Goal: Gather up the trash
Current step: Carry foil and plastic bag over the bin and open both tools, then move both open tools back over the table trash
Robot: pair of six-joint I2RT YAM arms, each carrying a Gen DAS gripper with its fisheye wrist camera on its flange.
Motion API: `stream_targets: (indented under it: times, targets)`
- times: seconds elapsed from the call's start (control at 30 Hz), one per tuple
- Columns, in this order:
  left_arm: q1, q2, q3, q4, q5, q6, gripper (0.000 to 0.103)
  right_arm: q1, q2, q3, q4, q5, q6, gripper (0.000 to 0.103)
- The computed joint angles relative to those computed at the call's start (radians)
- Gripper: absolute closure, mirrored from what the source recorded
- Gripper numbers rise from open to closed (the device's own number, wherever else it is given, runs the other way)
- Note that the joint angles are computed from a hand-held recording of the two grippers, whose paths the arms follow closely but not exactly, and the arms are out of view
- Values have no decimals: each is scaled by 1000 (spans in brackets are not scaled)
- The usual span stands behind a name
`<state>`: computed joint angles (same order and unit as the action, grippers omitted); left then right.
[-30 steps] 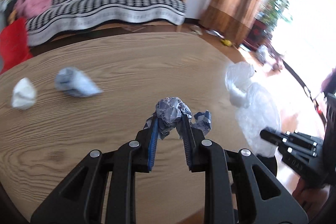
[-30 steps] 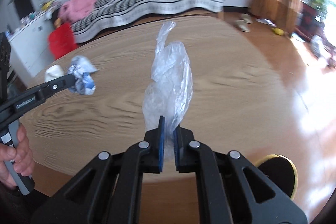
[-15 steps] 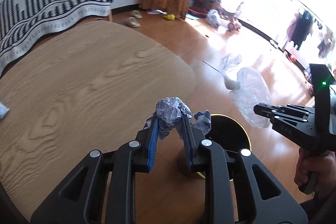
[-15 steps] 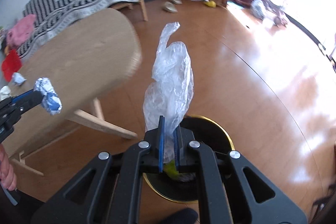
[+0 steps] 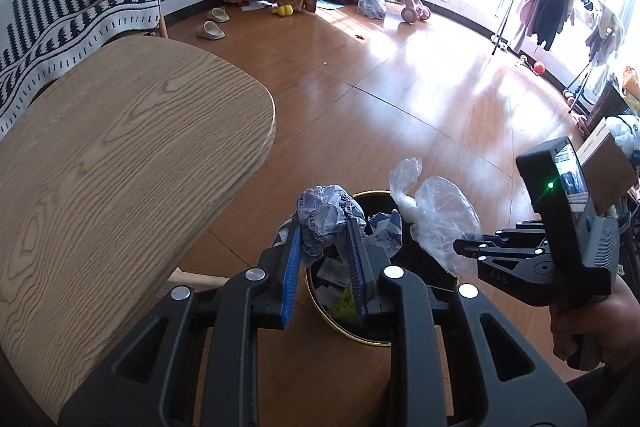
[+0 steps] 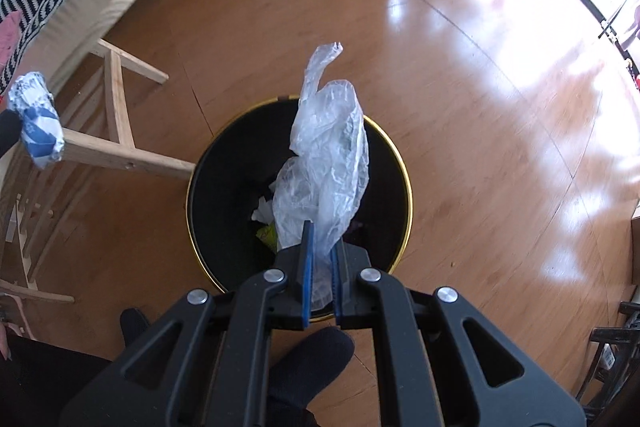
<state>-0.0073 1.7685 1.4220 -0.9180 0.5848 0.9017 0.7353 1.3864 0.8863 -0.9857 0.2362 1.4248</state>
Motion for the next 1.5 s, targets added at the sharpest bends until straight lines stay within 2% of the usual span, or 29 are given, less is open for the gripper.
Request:
stream_targets:
  times: [0.23,0.73,0.77,0.87,1.1,1.5]
  targets:
    - [-13,4,-3,7,-16,-9,81,-36,75,53,22,-26,-41,95]
    - [-33,-24,-40,23,-30,-25,81,-54,28,26,21,-47,-47,94]
    - [-33,-23,-40,23,-30,-25,81,-52,28,25,22,-47,-41,89]
    - [-38,-21,-42,28,-36,-28,81,-43,9,31,3,-13,-29,20]
    - [-60,-4,-53,19,-47,-31,81,-24,-31,66,-86,53,43,20]
    - [-159,-7,-169,39,-59,-23,81,28,-194,58,-278,171,312,20]
